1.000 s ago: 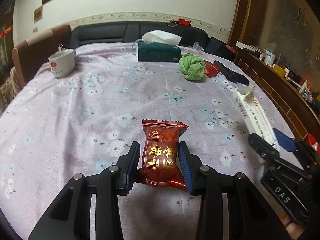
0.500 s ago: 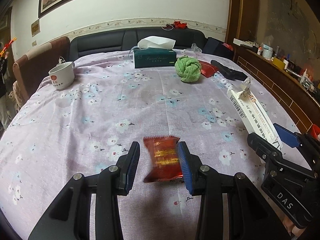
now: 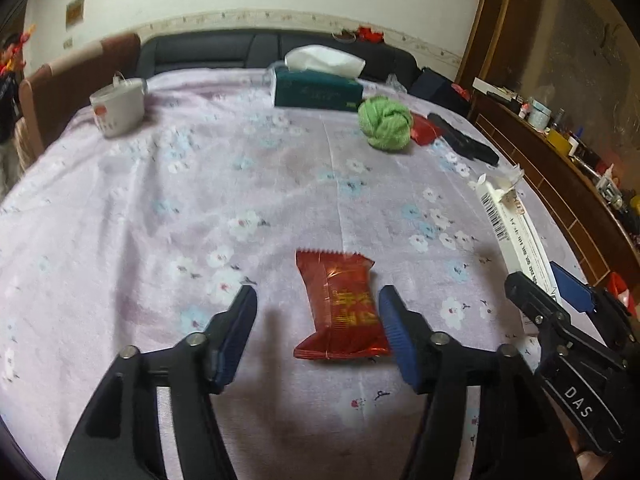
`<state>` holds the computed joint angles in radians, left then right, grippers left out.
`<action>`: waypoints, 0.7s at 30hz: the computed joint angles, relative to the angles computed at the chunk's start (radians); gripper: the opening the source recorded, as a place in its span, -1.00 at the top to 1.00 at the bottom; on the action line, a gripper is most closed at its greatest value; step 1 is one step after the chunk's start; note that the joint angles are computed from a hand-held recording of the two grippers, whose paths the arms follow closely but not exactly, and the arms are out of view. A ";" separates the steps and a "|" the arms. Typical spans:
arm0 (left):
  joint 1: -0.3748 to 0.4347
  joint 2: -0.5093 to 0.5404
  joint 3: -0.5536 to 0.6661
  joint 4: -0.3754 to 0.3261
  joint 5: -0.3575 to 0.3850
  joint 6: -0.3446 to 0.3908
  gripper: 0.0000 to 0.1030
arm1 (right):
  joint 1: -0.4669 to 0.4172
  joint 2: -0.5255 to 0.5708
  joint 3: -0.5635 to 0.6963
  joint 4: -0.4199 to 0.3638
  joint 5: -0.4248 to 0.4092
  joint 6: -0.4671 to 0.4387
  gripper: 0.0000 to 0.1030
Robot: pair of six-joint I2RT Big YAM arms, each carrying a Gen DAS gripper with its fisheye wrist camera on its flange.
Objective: Collect trash
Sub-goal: 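Lift and hold the red packet and white medicine box above the table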
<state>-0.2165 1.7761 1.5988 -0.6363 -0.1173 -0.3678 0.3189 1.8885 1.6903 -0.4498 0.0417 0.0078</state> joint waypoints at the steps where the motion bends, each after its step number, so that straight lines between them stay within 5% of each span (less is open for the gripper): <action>1: -0.003 0.005 0.006 -0.005 -0.003 0.007 -0.20 | -0.002 0.002 0.004 -0.005 -0.006 0.004 -0.14; 5: -0.006 0.038 0.044 -0.057 0.023 0.026 -0.12 | -0.007 -0.003 -0.001 -0.001 -0.017 0.013 -0.14; 7: 0.000 0.034 0.035 -0.041 0.036 0.018 0.14 | -0.007 -0.006 -0.005 0.002 -0.021 0.012 -0.14; 11: 0.002 0.022 0.018 -0.016 0.027 0.003 0.16 | -0.006 -0.014 -0.015 0.011 -0.031 0.009 -0.14; 21: -0.019 -0.030 -0.038 0.082 -0.125 0.037 0.15 | -0.004 -0.020 -0.024 0.027 -0.022 0.005 -0.14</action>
<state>-0.2352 1.7459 1.5610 -0.5545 -0.2423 -0.3312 0.3151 1.8690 1.6660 -0.4230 0.0194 0.0126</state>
